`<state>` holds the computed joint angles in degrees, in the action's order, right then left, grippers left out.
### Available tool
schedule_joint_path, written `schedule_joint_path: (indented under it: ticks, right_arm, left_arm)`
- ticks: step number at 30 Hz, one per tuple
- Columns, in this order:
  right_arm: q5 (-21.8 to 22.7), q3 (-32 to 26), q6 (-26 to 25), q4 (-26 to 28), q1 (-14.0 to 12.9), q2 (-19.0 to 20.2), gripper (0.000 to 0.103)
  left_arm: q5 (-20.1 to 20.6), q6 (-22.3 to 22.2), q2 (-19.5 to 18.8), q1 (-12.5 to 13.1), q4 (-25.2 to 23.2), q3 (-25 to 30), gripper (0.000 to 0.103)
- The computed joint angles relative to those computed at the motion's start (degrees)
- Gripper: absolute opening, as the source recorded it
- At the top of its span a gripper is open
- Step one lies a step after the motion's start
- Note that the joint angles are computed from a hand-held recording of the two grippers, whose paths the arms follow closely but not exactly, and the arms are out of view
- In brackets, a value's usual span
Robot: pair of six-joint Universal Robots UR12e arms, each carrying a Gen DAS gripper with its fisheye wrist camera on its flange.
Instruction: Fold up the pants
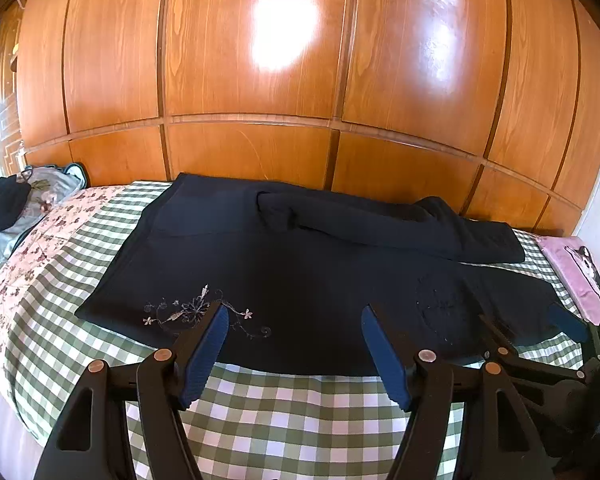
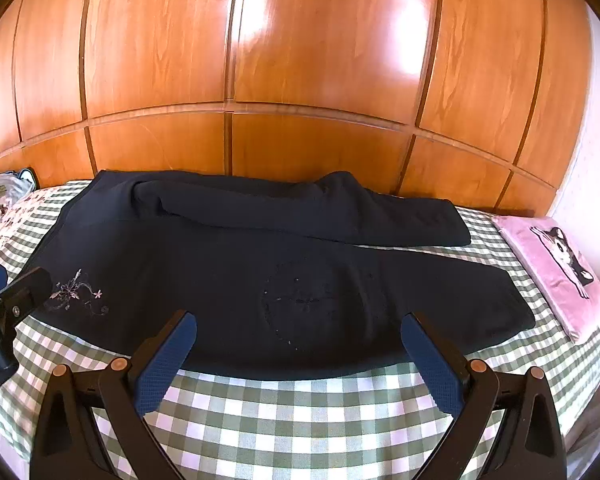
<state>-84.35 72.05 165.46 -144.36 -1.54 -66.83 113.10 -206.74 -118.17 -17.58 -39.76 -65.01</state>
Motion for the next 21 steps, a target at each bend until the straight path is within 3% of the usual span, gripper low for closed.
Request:
schedule_joint_path:
  ticks: [21]
  right_arm:
    - [0.25,-0.10,0.33,0.66,0.00,0.40,0.103]
  left_arm:
    - [-0.29,-0.80,-0.57,-0.09,-2.25,0.67,0.070]
